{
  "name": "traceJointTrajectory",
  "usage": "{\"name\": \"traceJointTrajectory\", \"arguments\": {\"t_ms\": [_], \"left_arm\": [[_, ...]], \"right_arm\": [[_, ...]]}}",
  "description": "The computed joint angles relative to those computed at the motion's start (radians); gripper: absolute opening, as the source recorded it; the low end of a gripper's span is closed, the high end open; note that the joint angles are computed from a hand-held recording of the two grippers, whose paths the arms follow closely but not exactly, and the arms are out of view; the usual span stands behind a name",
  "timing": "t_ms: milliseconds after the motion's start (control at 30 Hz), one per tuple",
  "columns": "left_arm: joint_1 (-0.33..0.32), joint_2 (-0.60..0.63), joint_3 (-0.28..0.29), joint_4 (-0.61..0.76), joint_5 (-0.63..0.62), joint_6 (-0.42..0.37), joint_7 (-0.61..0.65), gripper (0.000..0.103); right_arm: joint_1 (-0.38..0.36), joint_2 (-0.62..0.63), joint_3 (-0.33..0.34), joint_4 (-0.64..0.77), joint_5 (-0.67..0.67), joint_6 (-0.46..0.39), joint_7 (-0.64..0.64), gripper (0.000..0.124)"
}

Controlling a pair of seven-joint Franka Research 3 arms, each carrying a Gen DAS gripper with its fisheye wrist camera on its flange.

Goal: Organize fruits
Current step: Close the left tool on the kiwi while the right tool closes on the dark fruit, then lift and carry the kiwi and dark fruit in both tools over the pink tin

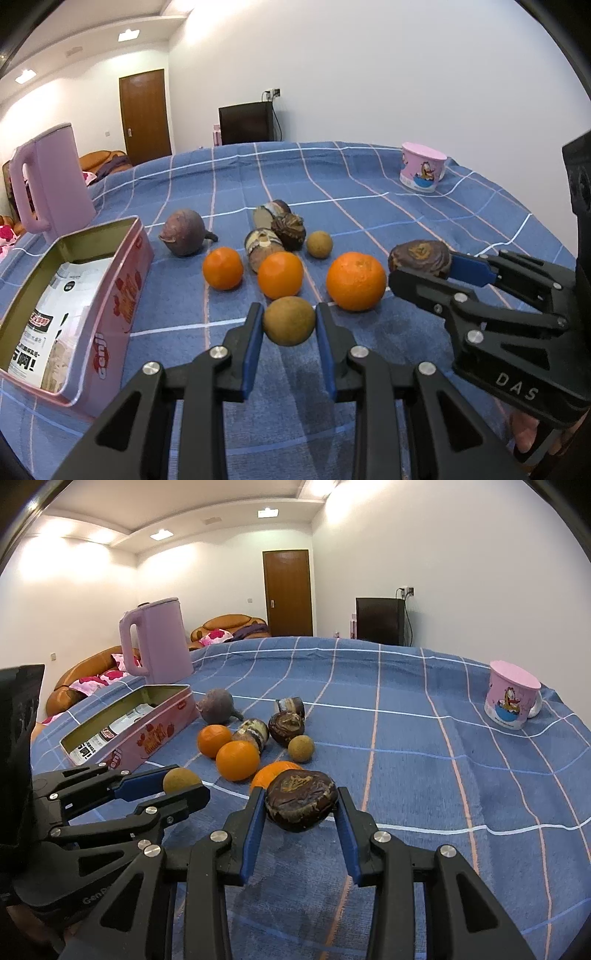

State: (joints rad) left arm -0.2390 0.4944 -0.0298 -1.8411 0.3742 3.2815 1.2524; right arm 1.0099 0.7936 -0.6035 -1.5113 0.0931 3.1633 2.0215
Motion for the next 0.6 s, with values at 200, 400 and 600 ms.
{"name": "traceJointTrajectory", "arguments": {"t_ms": [200,400,600], "left_arm": [[-0.08,-0.007,0.091,-0.016,-0.023,0.043,-0.006,0.03],[-0.149,-0.008,0.162,-0.03,-0.077,0.08,0.022,0.03],[-0.218,-0.009,0.225,-0.047,-0.162,0.118,0.081,0.03]], "right_arm": [[0.024,0.006,-0.026,-0.014,0.023,0.031,-0.015,0.039],[0.046,0.013,-0.042,-0.028,0.078,0.069,-0.064,0.039],[0.064,0.018,-0.051,-0.037,0.15,0.098,-0.131,0.039]]}}
